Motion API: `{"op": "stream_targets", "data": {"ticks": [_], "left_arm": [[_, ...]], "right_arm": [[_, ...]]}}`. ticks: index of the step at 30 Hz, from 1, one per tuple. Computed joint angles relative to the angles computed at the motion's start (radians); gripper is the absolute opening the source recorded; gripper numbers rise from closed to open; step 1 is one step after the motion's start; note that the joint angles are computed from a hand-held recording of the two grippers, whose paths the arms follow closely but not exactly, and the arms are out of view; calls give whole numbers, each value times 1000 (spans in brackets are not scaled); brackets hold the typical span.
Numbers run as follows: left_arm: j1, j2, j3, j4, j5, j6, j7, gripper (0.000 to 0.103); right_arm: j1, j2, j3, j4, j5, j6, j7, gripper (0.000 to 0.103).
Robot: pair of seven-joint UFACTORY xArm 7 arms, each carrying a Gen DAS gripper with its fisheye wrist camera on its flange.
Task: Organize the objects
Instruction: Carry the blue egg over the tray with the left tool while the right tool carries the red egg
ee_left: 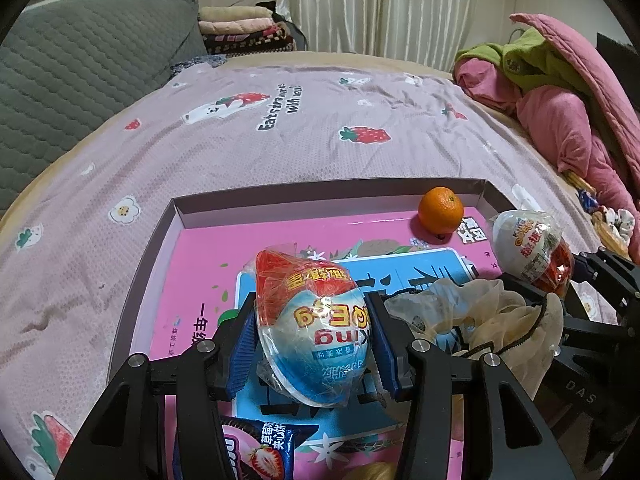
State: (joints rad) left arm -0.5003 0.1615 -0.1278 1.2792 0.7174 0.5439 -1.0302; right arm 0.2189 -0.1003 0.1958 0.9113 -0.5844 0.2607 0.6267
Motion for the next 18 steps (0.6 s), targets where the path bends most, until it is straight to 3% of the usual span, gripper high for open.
{"op": "stream_targets", "data": {"ticks": [5, 18], "left_arm": [[-3, 1, 0, 2, 7, 8, 3, 53], [-3, 8, -4, 8, -28, 27, 31, 53]], "right_arm": [[16, 10, -6, 12, 48, 35, -53, 53], [17, 6, -6, 9, 60, 37, -57, 53]]}}
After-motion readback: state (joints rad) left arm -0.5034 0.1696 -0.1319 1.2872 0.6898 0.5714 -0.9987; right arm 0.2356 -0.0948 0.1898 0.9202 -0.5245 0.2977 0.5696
